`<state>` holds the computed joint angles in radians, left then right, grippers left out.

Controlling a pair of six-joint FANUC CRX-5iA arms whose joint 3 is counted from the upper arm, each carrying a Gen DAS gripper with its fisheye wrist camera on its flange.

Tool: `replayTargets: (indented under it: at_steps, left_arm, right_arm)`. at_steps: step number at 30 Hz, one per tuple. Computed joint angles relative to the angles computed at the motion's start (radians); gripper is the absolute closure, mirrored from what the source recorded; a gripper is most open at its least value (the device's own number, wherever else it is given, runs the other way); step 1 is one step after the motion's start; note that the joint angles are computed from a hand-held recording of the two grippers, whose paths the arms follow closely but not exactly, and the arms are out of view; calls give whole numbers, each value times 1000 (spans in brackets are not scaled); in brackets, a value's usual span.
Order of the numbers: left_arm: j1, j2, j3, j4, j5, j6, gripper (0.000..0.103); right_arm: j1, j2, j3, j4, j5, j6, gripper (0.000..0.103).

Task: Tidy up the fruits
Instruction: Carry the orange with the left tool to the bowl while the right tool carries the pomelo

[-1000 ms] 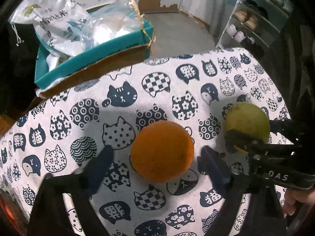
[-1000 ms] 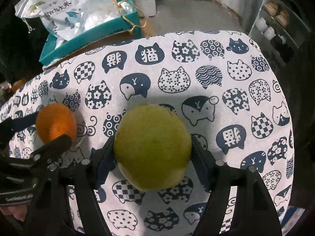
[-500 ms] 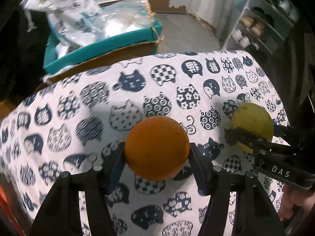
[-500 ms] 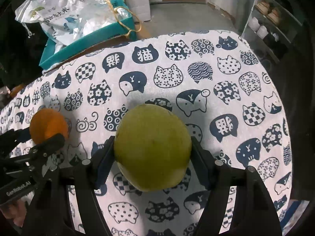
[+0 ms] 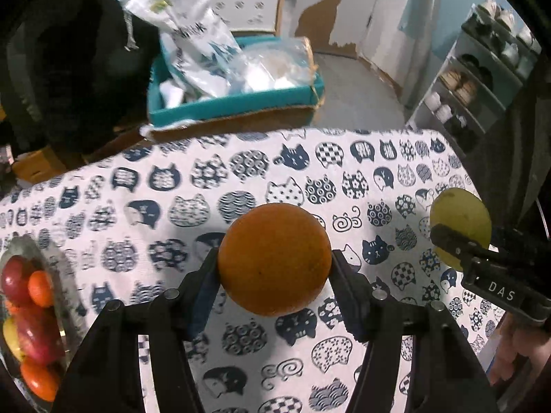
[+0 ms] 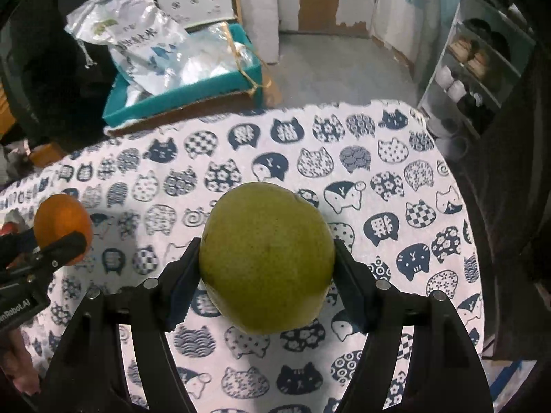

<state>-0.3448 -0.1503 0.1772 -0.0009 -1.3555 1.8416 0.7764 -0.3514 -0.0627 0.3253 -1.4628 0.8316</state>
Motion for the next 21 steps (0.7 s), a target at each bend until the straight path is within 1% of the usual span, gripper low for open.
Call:
replayTargets:
  at_steps: [21]
  left_arm:
    - [105, -188, 24, -30, -58, -43, 40]
  right_arm:
    - [284, -13, 115, 175, -81, -79, 31]
